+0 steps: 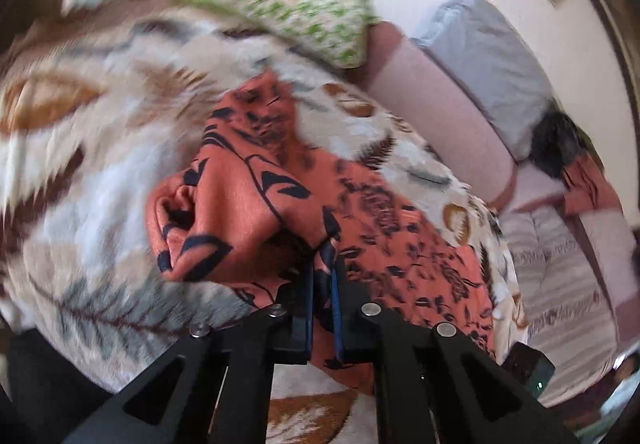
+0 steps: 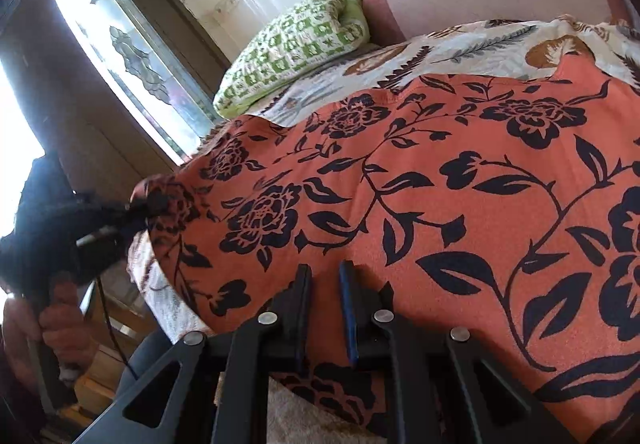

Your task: Fold small clothes

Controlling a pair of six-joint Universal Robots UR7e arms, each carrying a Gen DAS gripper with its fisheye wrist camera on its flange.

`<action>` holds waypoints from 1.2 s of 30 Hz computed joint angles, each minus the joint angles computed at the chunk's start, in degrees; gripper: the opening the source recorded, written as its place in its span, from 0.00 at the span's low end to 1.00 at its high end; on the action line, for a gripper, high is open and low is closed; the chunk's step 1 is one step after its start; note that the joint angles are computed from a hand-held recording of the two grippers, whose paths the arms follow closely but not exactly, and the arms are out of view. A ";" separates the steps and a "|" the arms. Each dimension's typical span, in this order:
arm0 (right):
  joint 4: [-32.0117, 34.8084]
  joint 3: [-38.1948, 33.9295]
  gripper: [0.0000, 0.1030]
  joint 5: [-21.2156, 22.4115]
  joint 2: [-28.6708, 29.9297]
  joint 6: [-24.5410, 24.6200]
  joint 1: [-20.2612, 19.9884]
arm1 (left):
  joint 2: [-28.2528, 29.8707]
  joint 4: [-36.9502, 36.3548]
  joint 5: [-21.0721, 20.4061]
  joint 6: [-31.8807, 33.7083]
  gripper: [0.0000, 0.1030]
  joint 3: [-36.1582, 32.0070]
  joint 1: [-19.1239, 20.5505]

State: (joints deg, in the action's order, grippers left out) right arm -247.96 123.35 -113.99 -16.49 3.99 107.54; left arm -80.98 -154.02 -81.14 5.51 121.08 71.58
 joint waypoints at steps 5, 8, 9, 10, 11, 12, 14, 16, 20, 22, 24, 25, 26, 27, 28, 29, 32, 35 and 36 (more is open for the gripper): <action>0.02 5.49 0.16 8.61 -3.72 7.70 -3.58 | -0.58 -0.11 -0.18 5.41 0.01 1.61 -5.84; -4.63 9.49 0.20 10.27 -5.49 12.40 -5.03 | -0.25 -0.66 -0.81 11.23 0.01 4.05 -11.51; -8.47 10.98 0.20 10.35 -5.71 12.68 -5.33 | 0.16 -0.79 -0.78 13.38 0.01 4.98 -13.85; -12.14 12.35 0.20 10.46 -5.87 12.77 -5.63 | 0.49 -0.76 -0.71 14.51 0.01 5.53 -15.36; -15.43 13.65 0.20 10.47 -6.05 12.82 -5.93 | 0.78 -0.75 -1.04 15.29 0.01 5.99 -16.56; -18.55 15.13 0.20 10.66 -6.30 12.66 -6.37 | 0.86 -0.83 -1.82 15.46 0.01 6.32 -17.34; -21.80 17.33 0.21 10.53 -6.83 12.08 -7.16 | 0.67 -1.23 -1.39 14.71 0.01 6.61 -17.86; -23.27 17.99 0.34 9.51 -6.56 12.18 -7.46 | -0.46 0.50 -0.41 11.90 0.12 6.12 -16.34; -20.74 16.70 0.67 11.47 -6.12 13.60 -8.61 | -4.30 5.83 2.33 1.56 0.54 4.79 -9.58; -18.41 15.37 0.67 12.01 -6.32 11.67 -8.35 | -6.54 6.83 3.06 -3.42 0.54 4.13 -4.31; -15.94 14.31 0.67 13.40 -6.29 9.96 -8.66 | -7.57 7.19 2.60 -7.44 0.56 3.04 0.67; -14.50 13.64 0.67 13.51 -6.23 9.38 -8.61 | -7.56 7.09 2.21 -9.21 0.56 2.52 2.51; -12.85 12.76 0.67 13.01 -5.97 8.79 -8.31 | -7.35 6.67 1.24 -10.31 0.56 2.12 3.92; -11.75 11.92 0.67 11.44 -5.58 8.03 -7.63 | -6.70 5.72 -0.78 -11.52 0.58 1.56 5.80; -11.36 11.26 0.66 9.46 -5.11 7.24 -6.70 | -6.13 4.90 -2.84 -12.59 0.59 1.19 7.37; -10.29 10.44 0.66 7.40 -5.00 6.10 -5.85 | -5.51 4.38 -4.07 -13.03 0.59 0.81 8.45; -7.18 8.58 0.67 2.16 -4.58 3.13 -3.56 | -3.38 1.53 -6.22 -11.55 0.59 0.27 9.91; -5.29 7.17 0.67 -1.96 -3.97 0.71 -1.70 | -0.81 -1.98 -7.05 -12.05 0.59 -1.09 10.87; -5.29 6.95 0.67 -2.42 -3.75 0.32 -1.54 | 0.23 -3.22 -7.30 -12.46 0.59 -1.56 11.22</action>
State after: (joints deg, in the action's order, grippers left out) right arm -253.25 130.30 -116.41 -20.24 4.31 106.00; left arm -80.74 -157.24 -88.44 -6.95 119.51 82.80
